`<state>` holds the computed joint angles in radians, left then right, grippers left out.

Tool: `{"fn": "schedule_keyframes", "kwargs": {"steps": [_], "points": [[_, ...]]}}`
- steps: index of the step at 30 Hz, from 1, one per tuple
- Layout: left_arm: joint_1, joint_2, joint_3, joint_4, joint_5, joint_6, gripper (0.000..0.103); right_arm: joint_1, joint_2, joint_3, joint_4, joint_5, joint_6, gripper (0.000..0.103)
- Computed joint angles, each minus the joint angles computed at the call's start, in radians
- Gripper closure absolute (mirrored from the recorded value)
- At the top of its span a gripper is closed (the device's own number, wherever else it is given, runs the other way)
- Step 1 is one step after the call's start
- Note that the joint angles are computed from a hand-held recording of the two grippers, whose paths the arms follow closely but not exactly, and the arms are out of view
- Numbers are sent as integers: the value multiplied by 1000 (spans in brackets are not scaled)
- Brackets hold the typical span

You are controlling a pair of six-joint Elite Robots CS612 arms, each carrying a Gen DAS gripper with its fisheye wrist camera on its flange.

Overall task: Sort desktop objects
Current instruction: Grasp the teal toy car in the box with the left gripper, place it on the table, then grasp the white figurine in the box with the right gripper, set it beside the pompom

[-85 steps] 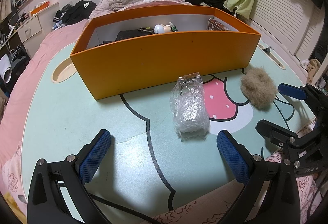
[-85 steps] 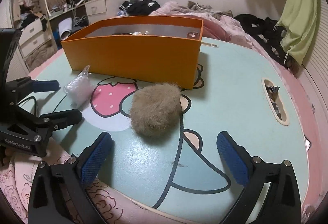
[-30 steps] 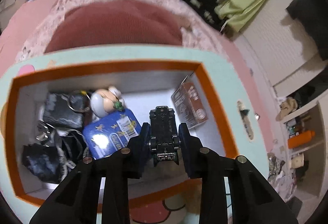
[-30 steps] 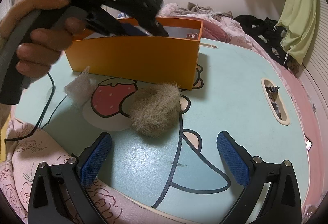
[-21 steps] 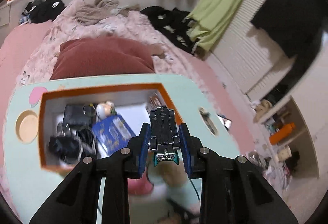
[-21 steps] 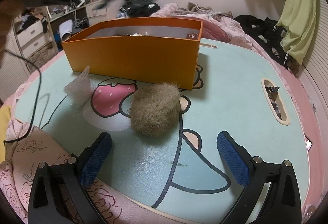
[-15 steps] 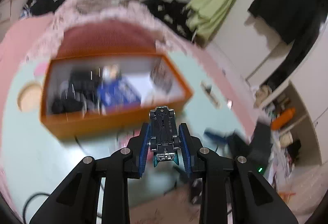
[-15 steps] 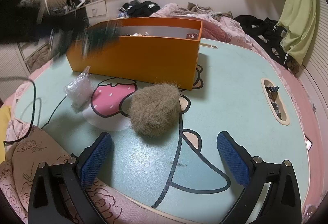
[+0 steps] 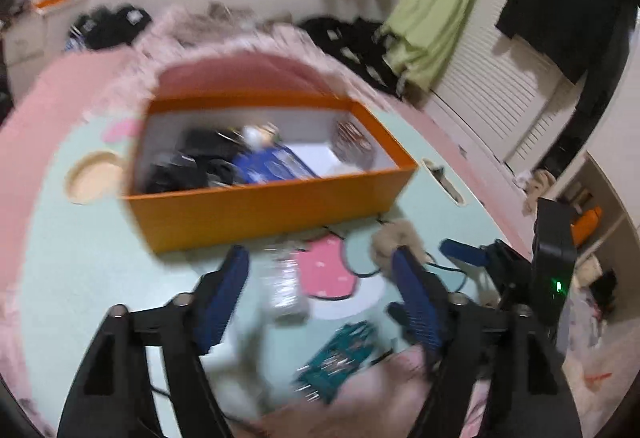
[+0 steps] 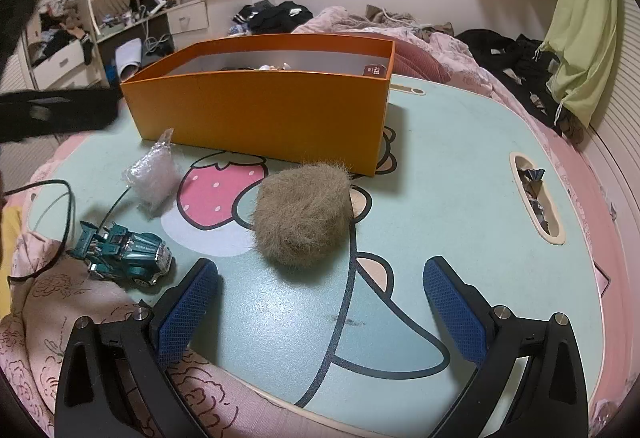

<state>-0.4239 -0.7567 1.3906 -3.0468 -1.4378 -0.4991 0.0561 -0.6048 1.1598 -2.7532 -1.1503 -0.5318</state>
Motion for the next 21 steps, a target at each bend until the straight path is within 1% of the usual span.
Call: {"fn": "schedule_keyframes", "kwargs": {"steps": [2, 5, 6, 8, 10, 11, 13, 15, 18, 20, 21], "points": [[3, -22, 37, -5, -1, 11, 27, 0, 0, 0, 0, 0, 0, 0], [11, -53, 83, 25, -80, 68, 27, 0, 0, 0, 0, 0, 0, 0], [8, -55, 86, 43, -77, 84, 27, 0, 0, 2, -2, -1, 0, 0], [-9, -55, 84, 95, -18, 127, 27, 0, 0, 2, -2, -1, 0, 0], [-27, -38, 60, 152, 40, 163, 27, -1, 1, 0, 0, 1, -1, 0], [-30, -28, 44, 181, 45, 170, 27, -1, 0, 2, -2, 2, 0, 0], [-32, -3, 7, 244, 29, 179, 27, -1, 1, 0, -1, 1, 0, 0], [-31, 16, -15, 236, 26, 173, 27, 0, -1, 1, -1, 0, 1, 0], [-22, 43, -55, 220, 63, 135, 27, 0, -1, 1, 0, 0, 0, 0], [-18, 47, -67, 232, 79, 114, 27, 0, -1, 2, -1, 1, 1, 0], [-16, 46, -66, 230, 73, 108, 27, -1, -1, 0, 1, 1, 0, 0]]}}
